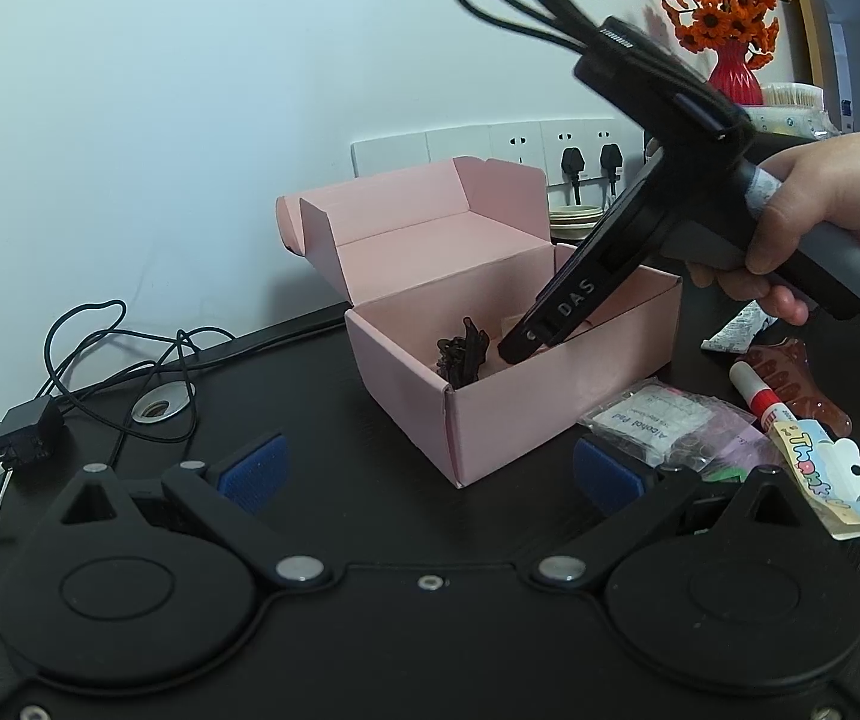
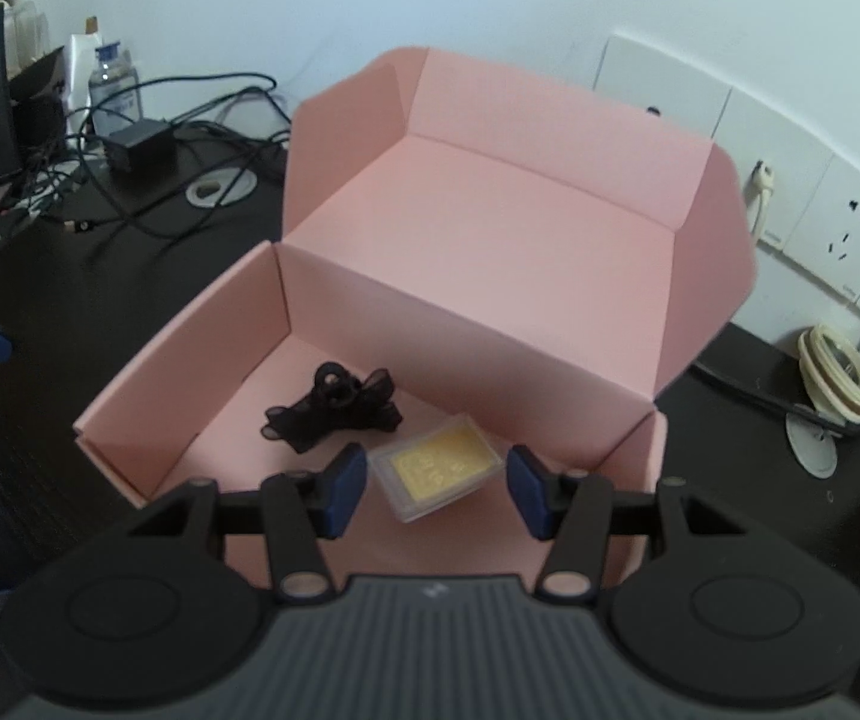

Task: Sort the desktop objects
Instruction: 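Carry the case over the pink box and lower it inside, then open the right gripper to release the case beside the hair clip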

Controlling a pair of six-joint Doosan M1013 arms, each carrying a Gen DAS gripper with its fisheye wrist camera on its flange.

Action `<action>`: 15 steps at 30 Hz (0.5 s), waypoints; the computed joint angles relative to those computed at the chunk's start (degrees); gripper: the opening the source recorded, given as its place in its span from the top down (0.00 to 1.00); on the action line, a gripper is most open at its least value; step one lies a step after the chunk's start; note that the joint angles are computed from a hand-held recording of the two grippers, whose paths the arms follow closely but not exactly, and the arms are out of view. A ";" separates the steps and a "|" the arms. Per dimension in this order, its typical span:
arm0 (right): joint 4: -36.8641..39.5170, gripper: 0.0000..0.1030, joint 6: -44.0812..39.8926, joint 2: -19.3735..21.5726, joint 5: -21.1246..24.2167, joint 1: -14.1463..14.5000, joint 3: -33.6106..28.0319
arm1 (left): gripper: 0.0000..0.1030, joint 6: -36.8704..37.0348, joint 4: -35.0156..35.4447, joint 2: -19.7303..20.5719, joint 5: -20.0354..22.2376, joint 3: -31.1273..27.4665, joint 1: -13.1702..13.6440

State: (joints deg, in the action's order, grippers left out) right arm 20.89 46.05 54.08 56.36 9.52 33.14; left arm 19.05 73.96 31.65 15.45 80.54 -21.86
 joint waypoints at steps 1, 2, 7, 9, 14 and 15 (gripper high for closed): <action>-0.38 0.50 0.39 0.33 0.45 0.07 -0.61 | 0.00 0.08 0.08 0.01 0.03 0.00 -0.03; -0.83 0.50 0.77 0.69 0.88 0.15 -1.25 | 0.00 0.20 0.12 0.02 0.07 0.00 -0.06; -3.10 0.50 2.05 2.41 3.98 0.54 -4.77 | 0.00 0.20 0.74 0.04 0.17 0.03 -0.16; -3.75 0.50 2.23 3.10 5.47 0.63 -6.32 | 0.00 0.34 0.75 0.06 0.25 0.00 -0.19; -5.14 0.50 2.88 5.58 10.83 0.65 -12.02 | 0.00 0.41 0.87 0.10 0.44 -0.04 -0.27; -5.48 0.50 3.28 6.41 12.41 0.66 -13.86 | 0.00 0.47 0.73 0.10 0.45 -0.05 -0.26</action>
